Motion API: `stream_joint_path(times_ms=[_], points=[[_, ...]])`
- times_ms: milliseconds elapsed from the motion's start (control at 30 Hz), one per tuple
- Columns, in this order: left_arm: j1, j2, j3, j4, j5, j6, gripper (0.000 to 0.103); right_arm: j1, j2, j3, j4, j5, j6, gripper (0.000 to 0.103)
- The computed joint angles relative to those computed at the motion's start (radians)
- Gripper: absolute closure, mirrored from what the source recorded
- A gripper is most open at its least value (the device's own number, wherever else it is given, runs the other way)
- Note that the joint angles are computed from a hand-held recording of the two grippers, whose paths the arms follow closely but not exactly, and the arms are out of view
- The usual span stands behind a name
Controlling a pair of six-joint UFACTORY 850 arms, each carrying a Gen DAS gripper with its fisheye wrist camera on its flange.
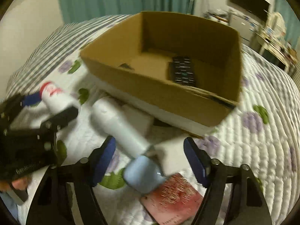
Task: Organize rigid objects
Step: 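Grasp the white-and-red spray can with the left tool while the right tool grasps the white hair dryer, then lower both held items into the box and open both tools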
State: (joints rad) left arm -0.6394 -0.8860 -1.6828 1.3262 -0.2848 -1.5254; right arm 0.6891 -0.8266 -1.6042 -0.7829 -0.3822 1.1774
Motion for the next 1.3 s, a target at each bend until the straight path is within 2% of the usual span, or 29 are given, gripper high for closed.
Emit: stream_joint_path(times_ms=[133, 333, 367, 467, 533, 567, 600, 700, 867, 1033, 1100, 1233, 1300], points=[[0.019, -0.008, -0.006, -0.036, 0.006, 0.017, 0.025, 0.008, -0.076, -0.108, 0.169, -0.020, -0.244, 0.041], [0.034, -0.024, -0.018, -0.171, 0.015, 0.129, 0.025, 0.011, -0.190, -0.266, 0.282, -0.098, -0.409, 0.043], [0.037, -0.028, -0.023, -0.186, 0.020, 0.140, 0.025, 0.019, -0.213, -0.297, 0.264, -0.135, -0.405, 0.045], [0.041, -0.023, -0.016, -0.198, 0.030, 0.136, 0.025, 0.045, -0.238, -0.327, 0.156, -0.195, -0.347, 0.049], [0.039, -0.020, -0.011, -0.185, 0.026, 0.120, 0.025, 0.048, -0.225, -0.307, 0.119, -0.184, -0.297, 0.057], [0.038, -0.016, -0.004, -0.171, 0.028, 0.106, 0.025, 0.050, -0.211, -0.287, 0.100, -0.169, -0.270, 0.067], [0.038, -0.013, 0.001, -0.176, 0.031, 0.107, 0.025, 0.051, -0.186, -0.252, 0.095, -0.132, -0.255, 0.068], [0.035, 0.000, 0.011, -0.198, 0.027, 0.117, 0.025, 0.066, -0.136, -0.187, 0.009, -0.095, -0.164, 0.071], [0.021, 0.044, 0.047, -0.155, 0.016, 0.081, 0.025, 0.074, -0.048, -0.084, -0.048, -0.023, -0.045, 0.071], [0.013, 0.091, 0.071, -0.107, 0.030, 0.043, 0.025, 0.078, 0.061, 0.024, -0.236, 0.009, 0.182, 0.071], [0.012, 0.106, 0.062, -0.101, 0.042, 0.047, 0.025, 0.081, 0.113, 0.071, -0.377, 0.001, 0.325, 0.071], [0.003, 0.102, -0.005, -0.095, 0.042, 0.096, 0.025, 0.058, 0.182, 0.101, -0.548, -0.033, 0.494, 0.071], [0.004, 0.075, -0.078, -0.170, 0.054, 0.189, 0.025, 0.045, 0.201, 0.092, -0.606, -0.086, 0.541, 0.071]])
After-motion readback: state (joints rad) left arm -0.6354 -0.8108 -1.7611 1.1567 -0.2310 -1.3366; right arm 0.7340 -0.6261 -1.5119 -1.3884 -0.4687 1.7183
